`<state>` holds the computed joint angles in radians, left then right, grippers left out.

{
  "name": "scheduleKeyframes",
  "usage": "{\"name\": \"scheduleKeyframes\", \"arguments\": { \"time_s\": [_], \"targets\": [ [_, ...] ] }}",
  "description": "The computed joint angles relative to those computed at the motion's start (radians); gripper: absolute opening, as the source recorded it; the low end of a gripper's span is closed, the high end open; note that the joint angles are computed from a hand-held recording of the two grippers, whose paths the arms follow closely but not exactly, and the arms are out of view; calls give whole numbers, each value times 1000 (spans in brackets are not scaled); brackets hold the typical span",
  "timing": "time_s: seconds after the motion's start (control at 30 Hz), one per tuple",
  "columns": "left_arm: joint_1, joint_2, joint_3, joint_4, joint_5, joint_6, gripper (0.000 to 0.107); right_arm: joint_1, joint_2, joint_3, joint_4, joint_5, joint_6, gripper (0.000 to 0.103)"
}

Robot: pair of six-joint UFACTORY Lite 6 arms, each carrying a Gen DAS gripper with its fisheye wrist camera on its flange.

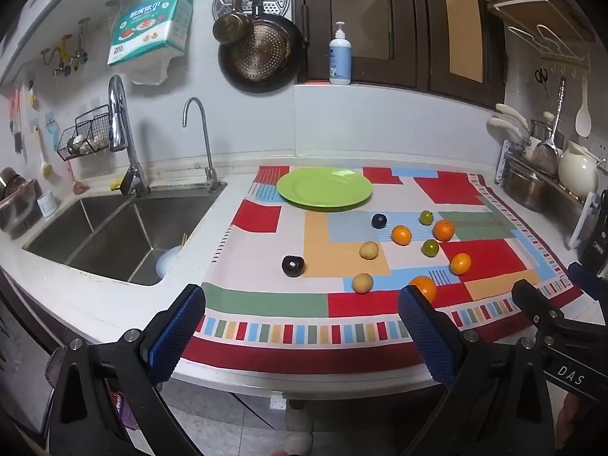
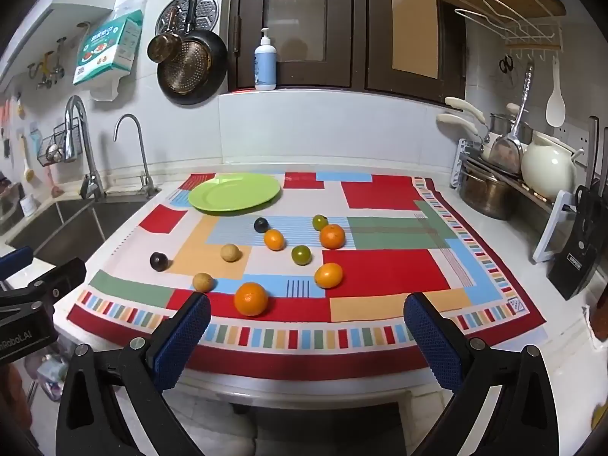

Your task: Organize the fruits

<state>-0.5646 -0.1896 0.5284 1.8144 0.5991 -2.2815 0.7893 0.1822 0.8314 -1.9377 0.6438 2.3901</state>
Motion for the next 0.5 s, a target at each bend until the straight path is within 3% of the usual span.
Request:
{"name": "scheduleKeyframes", "arguments": {
  "time_s": [0.5],
  "targets": [
    [-36, 6, 3, -45, 32, 28, 103, 27, 0, -6, -9, 19, 42, 102]
  ]
}}
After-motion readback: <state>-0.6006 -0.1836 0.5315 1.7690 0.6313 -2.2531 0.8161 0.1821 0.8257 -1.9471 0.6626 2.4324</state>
